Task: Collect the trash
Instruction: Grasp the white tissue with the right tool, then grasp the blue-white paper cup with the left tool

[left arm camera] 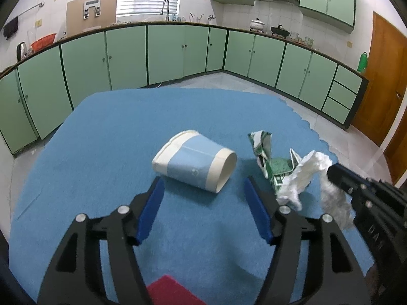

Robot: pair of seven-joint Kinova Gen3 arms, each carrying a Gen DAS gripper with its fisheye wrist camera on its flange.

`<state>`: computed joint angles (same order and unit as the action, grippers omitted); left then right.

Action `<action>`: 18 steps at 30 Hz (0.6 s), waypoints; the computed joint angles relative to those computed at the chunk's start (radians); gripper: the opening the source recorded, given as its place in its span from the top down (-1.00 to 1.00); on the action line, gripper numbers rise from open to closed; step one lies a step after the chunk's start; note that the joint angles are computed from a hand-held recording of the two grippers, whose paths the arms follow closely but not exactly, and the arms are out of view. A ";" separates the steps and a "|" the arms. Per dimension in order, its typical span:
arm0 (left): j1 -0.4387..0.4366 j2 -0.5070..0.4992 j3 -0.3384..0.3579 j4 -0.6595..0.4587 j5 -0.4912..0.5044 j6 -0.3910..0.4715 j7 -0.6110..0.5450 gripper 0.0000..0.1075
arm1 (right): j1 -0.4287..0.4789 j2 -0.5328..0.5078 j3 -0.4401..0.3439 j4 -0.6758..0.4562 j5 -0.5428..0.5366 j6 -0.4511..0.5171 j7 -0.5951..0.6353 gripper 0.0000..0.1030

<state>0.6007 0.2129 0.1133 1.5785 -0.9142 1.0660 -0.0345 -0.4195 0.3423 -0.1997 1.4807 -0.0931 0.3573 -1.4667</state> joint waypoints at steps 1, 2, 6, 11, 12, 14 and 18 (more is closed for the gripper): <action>-0.002 0.001 -0.001 -0.003 -0.002 0.000 -0.005 -0.24 | 0.003 0.003 -0.001 -0.008 -0.003 0.001 0.001 0.98; -0.007 0.001 -0.003 -0.005 -0.002 -0.002 -0.010 -0.28 | 0.009 0.007 -0.005 -0.016 -0.009 0.001 0.004 0.98; -0.045 -0.007 -0.014 -0.004 0.025 -0.048 -0.048 -0.40 | -0.019 0.037 0.021 -0.068 0.007 0.019 -0.022 0.98; -0.096 -0.011 -0.026 0.000 0.076 -0.103 -0.113 -0.52 | -0.038 0.074 0.026 -0.129 0.016 0.045 -0.043 0.98; -0.107 -0.012 -0.029 0.001 0.088 -0.115 -0.127 -0.53 | -0.044 0.081 0.030 -0.138 0.020 0.048 -0.048 0.98; -0.123 -0.011 -0.035 0.001 0.104 -0.135 -0.150 -0.58 | -0.054 0.092 0.036 -0.155 0.028 0.056 -0.059 0.98; -0.169 -0.011 -0.045 0.009 0.170 -0.200 -0.222 -0.62 | -0.070 0.118 0.048 -0.191 0.044 0.082 -0.080 0.98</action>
<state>0.4314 0.2024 0.0688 1.5872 -0.7441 0.8660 -0.2569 -0.4900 0.4604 -0.1516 1.2895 -0.0491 0.4397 -1.5464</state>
